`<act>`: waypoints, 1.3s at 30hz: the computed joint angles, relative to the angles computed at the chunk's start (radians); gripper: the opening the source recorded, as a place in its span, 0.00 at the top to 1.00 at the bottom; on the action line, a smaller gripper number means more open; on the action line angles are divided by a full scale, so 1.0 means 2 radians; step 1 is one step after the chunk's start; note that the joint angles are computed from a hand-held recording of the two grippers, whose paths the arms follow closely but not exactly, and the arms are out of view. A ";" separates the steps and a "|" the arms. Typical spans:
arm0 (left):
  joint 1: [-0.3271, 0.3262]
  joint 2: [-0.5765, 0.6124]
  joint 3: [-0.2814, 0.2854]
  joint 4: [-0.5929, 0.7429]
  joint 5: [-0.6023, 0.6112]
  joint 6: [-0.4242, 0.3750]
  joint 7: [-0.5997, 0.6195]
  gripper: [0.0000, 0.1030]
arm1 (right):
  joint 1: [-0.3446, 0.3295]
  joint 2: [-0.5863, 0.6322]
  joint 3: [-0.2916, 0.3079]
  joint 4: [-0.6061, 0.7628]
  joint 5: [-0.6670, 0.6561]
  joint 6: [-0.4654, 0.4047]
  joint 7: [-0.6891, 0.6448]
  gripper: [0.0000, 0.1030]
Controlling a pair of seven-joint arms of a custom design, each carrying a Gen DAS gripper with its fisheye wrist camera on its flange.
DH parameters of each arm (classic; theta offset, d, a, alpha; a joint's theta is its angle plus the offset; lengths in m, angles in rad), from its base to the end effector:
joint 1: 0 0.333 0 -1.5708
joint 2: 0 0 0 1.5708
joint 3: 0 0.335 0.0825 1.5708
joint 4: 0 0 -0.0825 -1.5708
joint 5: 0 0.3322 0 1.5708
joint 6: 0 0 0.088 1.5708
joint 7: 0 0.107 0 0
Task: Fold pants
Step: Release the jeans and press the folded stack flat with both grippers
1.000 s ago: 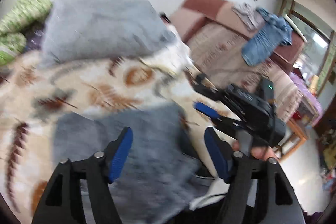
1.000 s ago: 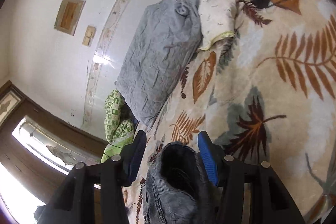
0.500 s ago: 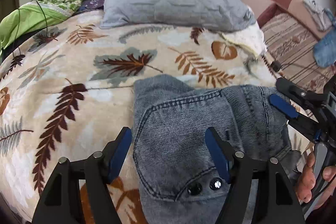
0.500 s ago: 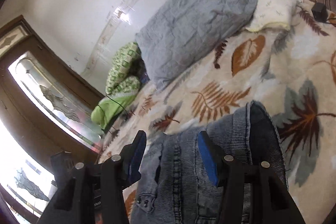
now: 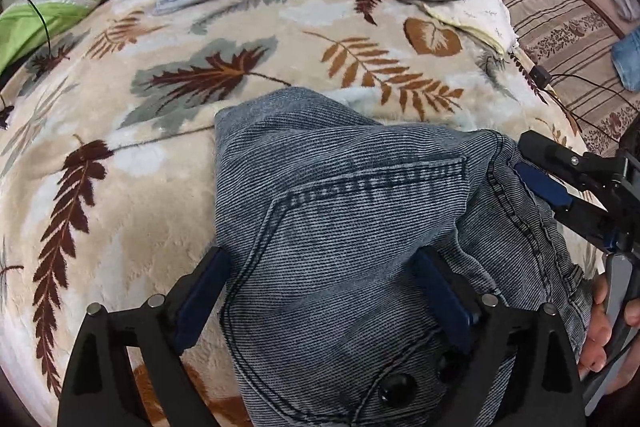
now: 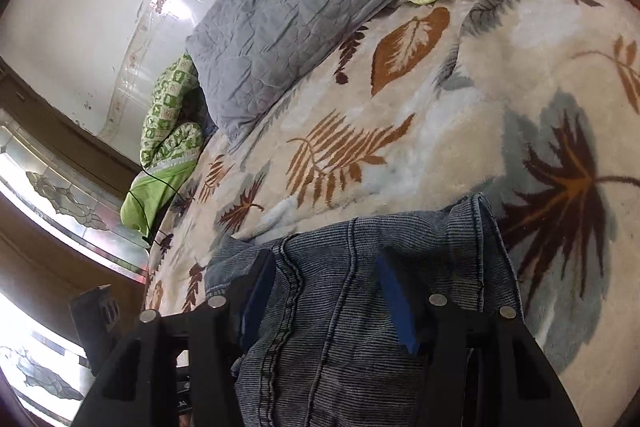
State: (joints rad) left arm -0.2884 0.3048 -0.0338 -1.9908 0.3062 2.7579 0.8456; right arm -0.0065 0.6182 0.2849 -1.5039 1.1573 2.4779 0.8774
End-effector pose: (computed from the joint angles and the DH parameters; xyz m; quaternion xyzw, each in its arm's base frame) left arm 0.5731 -0.2027 0.4116 -0.7354 0.6330 -0.1978 0.1392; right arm 0.6900 0.1461 0.3953 -0.6263 0.6034 0.1431 0.4723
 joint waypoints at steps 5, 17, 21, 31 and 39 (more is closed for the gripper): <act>-0.009 -0.032 0.003 -0.029 0.010 0.002 -0.033 0.08 | -0.008 -0.027 0.000 -0.025 0.024 -0.007 -0.003 0.36; 0.005 -0.105 -0.047 -0.093 0.104 0.032 -0.105 0.08 | 0.026 -0.120 -0.048 -0.133 0.077 0.013 -0.108 0.35; 0.007 -0.098 -0.061 -0.095 0.076 0.014 -0.076 0.08 | 0.041 -0.135 -0.061 -0.158 0.043 0.022 -0.086 0.35; -0.006 -0.093 -0.057 -0.116 0.082 0.011 -0.068 0.08 | 0.017 -0.164 -0.080 -0.230 0.099 -0.031 -0.065 0.35; -0.004 -0.086 -0.049 -0.132 0.098 0.041 -0.071 0.03 | 0.040 -0.178 -0.096 -0.253 0.104 -0.011 -0.083 0.35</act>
